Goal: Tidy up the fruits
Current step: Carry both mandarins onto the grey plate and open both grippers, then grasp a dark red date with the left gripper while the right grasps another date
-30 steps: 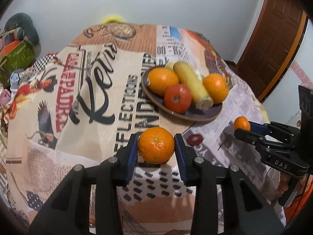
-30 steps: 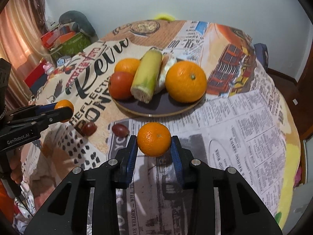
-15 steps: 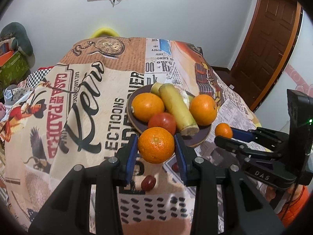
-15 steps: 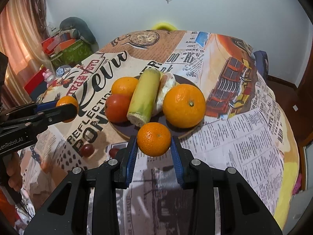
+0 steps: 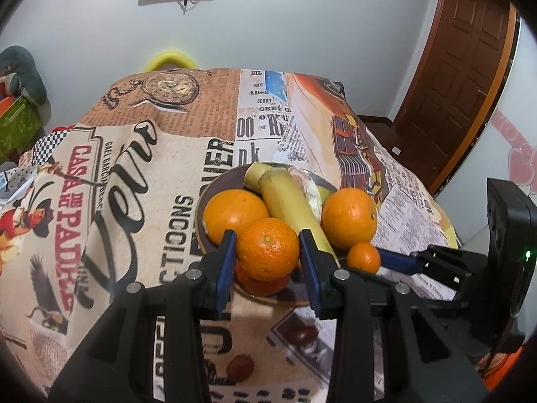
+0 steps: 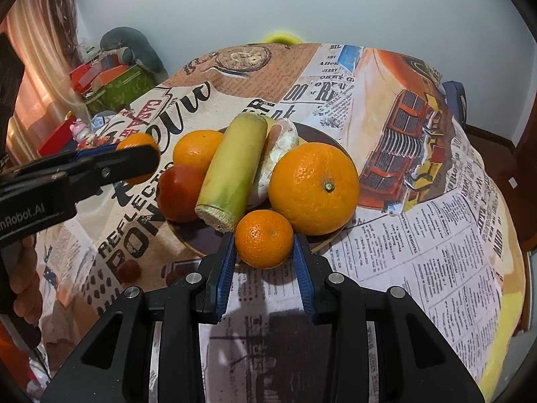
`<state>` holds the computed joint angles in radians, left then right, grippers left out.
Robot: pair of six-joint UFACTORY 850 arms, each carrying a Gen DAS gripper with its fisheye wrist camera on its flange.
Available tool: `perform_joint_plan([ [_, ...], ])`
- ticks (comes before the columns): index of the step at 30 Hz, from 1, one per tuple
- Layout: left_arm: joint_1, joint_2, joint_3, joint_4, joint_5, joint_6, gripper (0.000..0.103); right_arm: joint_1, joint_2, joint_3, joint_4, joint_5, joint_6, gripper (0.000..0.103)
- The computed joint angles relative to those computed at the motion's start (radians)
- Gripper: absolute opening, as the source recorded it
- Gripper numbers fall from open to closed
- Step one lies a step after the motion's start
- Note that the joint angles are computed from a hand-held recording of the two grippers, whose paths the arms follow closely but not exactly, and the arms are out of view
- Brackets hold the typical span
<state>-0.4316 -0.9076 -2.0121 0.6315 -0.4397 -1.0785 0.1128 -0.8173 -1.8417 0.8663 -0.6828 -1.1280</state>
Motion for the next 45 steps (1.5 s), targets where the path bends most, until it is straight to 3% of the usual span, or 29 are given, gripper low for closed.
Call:
perform_joint_plan([
  [9,0.005,-0.098,-0.15,-0.078,-0.054,0.115,0.037,-0.004,-0.034,-0.046,0.012,-0.038,-0.003,0.031],
  [20,0.005,-0.146,-0.217,-0.121,-0.097,0.163,0.037,0.007,-0.058,-0.069,-0.045,-0.036,0.03,0.032],
  [29,0.005,-0.09,-0.13,-0.092,-0.055,0.115,0.039,0.007,-0.055,-0.07,-0.061,-0.04,0.044,0.032],
  [45,-0.025,0.11,0.127,0.183,-0.021,-0.163,0.04,0.002,0.073,0.067,0.018,0.007,-0.068,0.036],
])
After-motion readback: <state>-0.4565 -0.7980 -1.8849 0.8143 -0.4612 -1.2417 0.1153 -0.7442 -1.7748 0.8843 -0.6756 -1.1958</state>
